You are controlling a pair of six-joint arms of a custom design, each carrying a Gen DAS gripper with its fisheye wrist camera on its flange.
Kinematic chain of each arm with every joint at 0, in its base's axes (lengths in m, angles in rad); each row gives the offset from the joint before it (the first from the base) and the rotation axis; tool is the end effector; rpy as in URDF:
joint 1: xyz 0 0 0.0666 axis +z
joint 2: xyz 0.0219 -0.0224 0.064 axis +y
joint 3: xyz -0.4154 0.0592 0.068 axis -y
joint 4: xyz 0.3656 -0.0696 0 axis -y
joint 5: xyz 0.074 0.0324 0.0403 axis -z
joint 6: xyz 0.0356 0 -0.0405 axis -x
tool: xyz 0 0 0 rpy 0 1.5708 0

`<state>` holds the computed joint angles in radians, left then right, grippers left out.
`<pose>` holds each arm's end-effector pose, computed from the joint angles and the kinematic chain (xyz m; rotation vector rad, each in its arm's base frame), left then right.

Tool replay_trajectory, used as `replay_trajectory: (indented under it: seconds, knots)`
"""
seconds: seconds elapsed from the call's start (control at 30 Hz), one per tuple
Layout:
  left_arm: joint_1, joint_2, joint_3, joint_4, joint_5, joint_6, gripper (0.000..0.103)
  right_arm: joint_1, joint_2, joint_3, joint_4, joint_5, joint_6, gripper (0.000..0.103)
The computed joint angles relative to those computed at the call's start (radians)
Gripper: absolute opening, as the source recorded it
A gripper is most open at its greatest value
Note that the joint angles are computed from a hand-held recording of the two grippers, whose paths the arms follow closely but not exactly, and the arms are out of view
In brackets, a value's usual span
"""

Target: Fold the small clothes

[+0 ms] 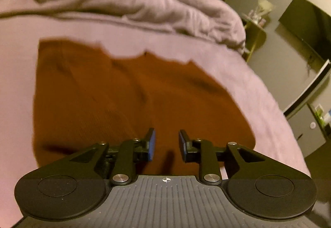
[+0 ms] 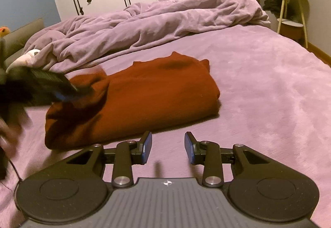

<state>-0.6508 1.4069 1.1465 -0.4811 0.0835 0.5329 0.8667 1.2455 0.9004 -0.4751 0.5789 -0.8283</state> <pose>0.3600 -0.2784 0.3833 0.1864 2.4053 -0.6760 0.2536 0.2678 0.3462 0.2181 2.2278 0.2184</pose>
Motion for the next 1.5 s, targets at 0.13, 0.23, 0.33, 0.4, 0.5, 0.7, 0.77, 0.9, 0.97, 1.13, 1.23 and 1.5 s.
replay_trajectory:
  seconds: [0.13,0.23,0.33,0.4,0.5,0.7,0.77,0.9,0.97,1.13,1.23,1.5]
  knots:
    - [0.005,-0.116,-0.109,0.057,0.018,0.051,0.050,-0.012,-0.013,-0.006,0.004,-0.012,0.038,0.034]
    - [0.027,-0.214,-0.167,0.048,-0.051,0.042,0.055,-0.040,0.001,0.010,0.029,-0.055,0.084,0.034]
    - [0.078,-0.253,-0.190,0.019,-0.102,0.075,0.056,-0.061,0.037,0.061,0.093,-0.110,0.150,0.034]
    - [0.115,-0.254,-0.196,-0.021,-0.120,0.115,0.056,-0.075,0.077,0.111,0.149,-0.189,0.220,0.034]
    - [0.161,-0.239,-0.203,-0.032,-0.127,0.147,0.056,-0.095,0.171,0.229,0.152,-0.298,0.292,0.059]
    - [0.222,-0.171,-0.193,0.009,-0.060,0.166,0.058,-0.181,0.364,0.460,0.004,-0.488,0.274,0.069]
    - [0.223,-0.140,-0.182,0.020,-0.035,0.176,0.062,-0.203,0.410,0.512,-0.038,-0.524,0.263,0.069]
    - [0.218,-0.129,-0.194,0.052,-0.012,0.153,0.063,-0.226,0.482,0.589,-0.093,-0.550,0.258,0.069]
    - [0.210,-0.124,-0.196,0.060,-0.020,0.130,0.064,-0.235,0.510,0.619,-0.085,-0.597,0.257,0.069]
    - [0.207,-0.129,-0.212,0.081,-0.019,0.100,0.066,-0.238,0.570,0.704,-0.097,-0.645,0.298,0.069]
    - [0.211,-0.134,-0.218,0.085,-0.010,0.103,0.066,-0.243,0.606,0.757,-0.137,-0.665,0.298,0.066]
    - [0.189,-0.136,-0.206,0.056,-0.056,0.099,0.068,-0.196,0.646,0.839,-0.204,-0.580,0.432,0.040]
